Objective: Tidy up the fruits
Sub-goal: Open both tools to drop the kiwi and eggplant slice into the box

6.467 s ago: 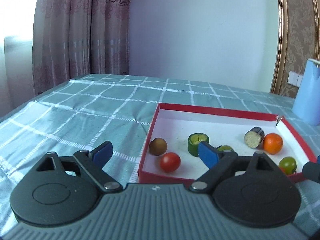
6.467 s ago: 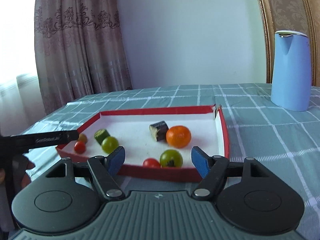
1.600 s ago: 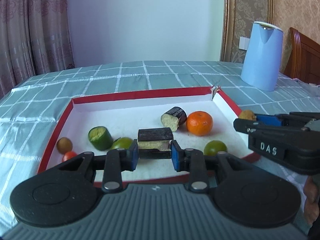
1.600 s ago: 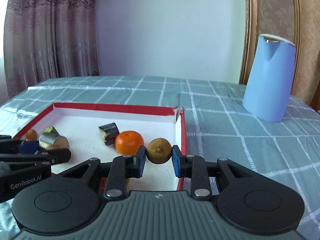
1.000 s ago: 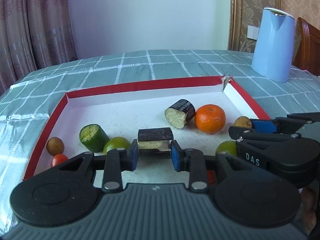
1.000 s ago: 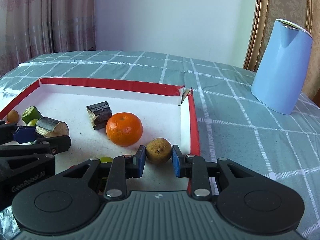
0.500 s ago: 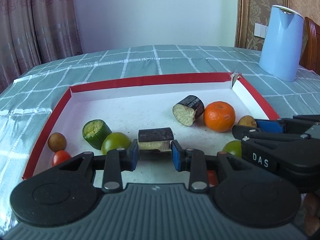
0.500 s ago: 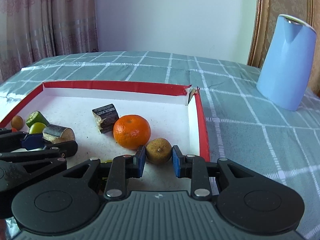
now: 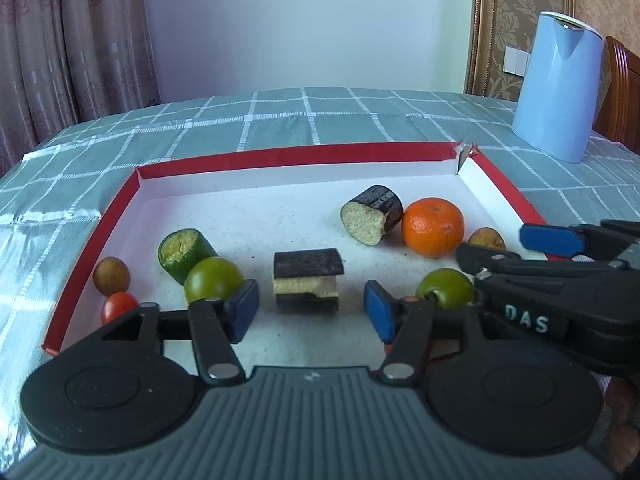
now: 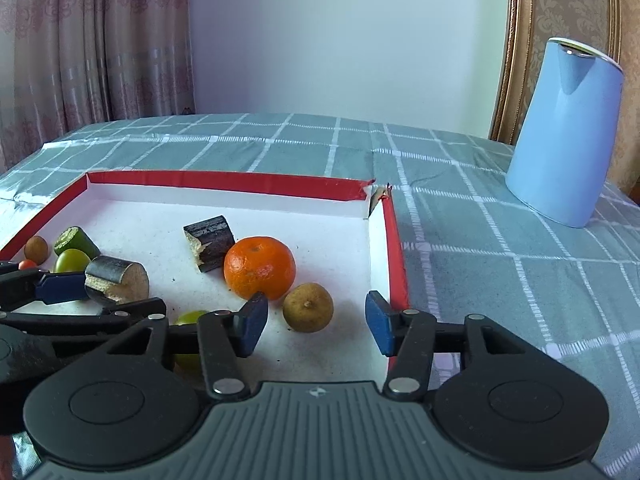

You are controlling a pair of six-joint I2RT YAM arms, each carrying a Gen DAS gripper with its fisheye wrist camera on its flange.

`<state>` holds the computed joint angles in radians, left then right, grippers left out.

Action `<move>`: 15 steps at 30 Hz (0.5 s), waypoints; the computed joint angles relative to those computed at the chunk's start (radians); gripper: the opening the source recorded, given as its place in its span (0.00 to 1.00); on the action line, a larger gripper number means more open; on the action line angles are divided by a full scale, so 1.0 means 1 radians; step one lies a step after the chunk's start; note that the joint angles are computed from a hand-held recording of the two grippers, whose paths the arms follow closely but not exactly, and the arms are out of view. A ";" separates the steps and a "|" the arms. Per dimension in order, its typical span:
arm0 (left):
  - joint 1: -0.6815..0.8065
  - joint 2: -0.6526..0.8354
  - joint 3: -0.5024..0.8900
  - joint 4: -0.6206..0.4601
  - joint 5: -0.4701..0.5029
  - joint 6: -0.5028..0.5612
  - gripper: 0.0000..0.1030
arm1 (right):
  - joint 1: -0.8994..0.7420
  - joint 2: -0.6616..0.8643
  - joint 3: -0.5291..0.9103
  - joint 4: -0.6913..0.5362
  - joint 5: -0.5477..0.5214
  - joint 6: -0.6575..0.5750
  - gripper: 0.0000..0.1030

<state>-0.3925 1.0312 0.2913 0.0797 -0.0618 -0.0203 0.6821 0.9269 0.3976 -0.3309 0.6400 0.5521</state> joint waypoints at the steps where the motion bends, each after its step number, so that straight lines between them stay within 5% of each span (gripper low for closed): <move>1: 0.002 -0.002 -0.001 -0.001 -0.001 -0.002 0.64 | 0.011 -0.007 -0.002 -0.008 0.019 0.012 0.55; 6: 0.001 -0.058 -0.031 0.017 -0.040 -0.011 0.81 | 0.013 -0.089 -0.021 -0.033 0.013 0.048 0.55; 9: -0.001 -0.094 -0.042 0.006 -0.059 -0.008 0.81 | 0.046 -0.153 -0.033 -0.061 0.034 0.080 0.61; 15: 0.076 -0.202 -0.050 -0.101 0.052 -0.015 0.87 | 0.275 -0.190 -0.020 -0.206 0.288 0.250 0.80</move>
<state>-0.3169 0.8294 0.2411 -0.0210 -0.0103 -0.0356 0.9574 0.7367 0.3777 -0.5365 0.9276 0.8020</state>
